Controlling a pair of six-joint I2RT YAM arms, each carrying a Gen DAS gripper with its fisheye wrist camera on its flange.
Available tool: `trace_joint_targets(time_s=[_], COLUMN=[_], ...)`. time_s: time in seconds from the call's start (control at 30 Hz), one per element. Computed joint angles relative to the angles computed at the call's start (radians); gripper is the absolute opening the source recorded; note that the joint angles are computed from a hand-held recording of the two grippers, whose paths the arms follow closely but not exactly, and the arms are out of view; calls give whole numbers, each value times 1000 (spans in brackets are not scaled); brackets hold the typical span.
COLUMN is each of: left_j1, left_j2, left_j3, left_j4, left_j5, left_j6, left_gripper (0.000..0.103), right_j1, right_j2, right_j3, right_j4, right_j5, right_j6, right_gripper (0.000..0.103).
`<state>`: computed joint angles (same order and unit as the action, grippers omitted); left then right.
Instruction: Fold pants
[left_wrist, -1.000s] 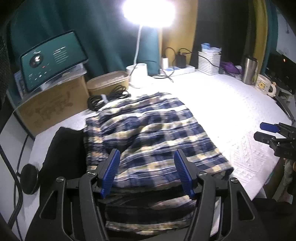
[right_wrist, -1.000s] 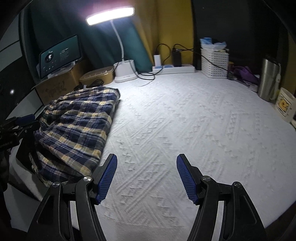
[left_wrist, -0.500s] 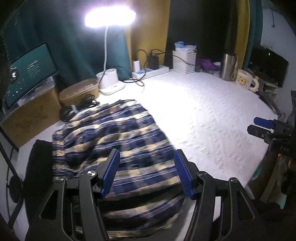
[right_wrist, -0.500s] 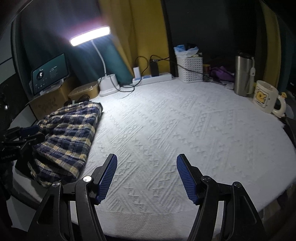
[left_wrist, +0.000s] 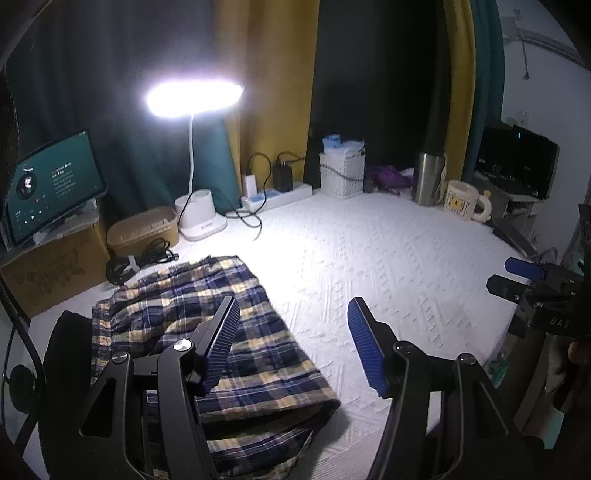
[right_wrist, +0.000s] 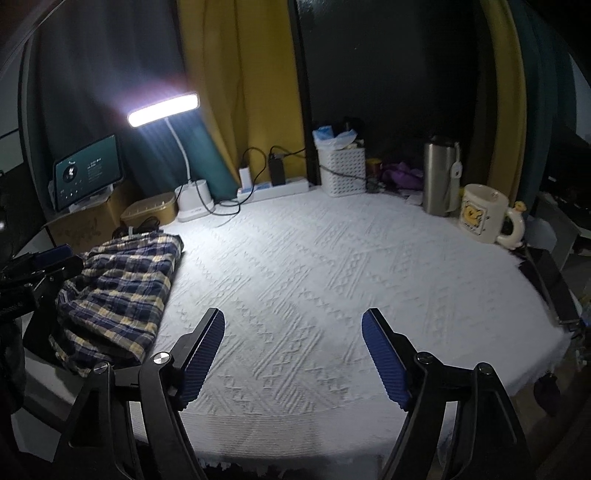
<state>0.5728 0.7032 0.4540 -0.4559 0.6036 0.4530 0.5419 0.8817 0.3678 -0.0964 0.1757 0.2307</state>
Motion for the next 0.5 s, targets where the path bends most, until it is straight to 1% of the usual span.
trace_joint_targets(time_s=[0.1,0.17,0.3,0.37,0.5], left_j1=[40,61,107,135,211], left_j2=[-21,-43,-101,-117,-130], left_j3=[16,19,16,21,38], left_j4=[-35,-47,-79,-98,-144], left_j5=[68,97,143,162,234], left_j6=[-24,-41,-40,-37,-5], left_gripper=[61,62,79,83,89], right_j1=[-9,1,15,28,80], right_j2=[-63,-97,-153,-187,-235], right_j3=[0,8,31,46,74], right_j4=[-42,-74,-139,-176,-236], right_j5=[6,39,73,95,168], right_j6=[-5,-6,-6,-10,-6], right_gripper=[79,79,80,80,80])
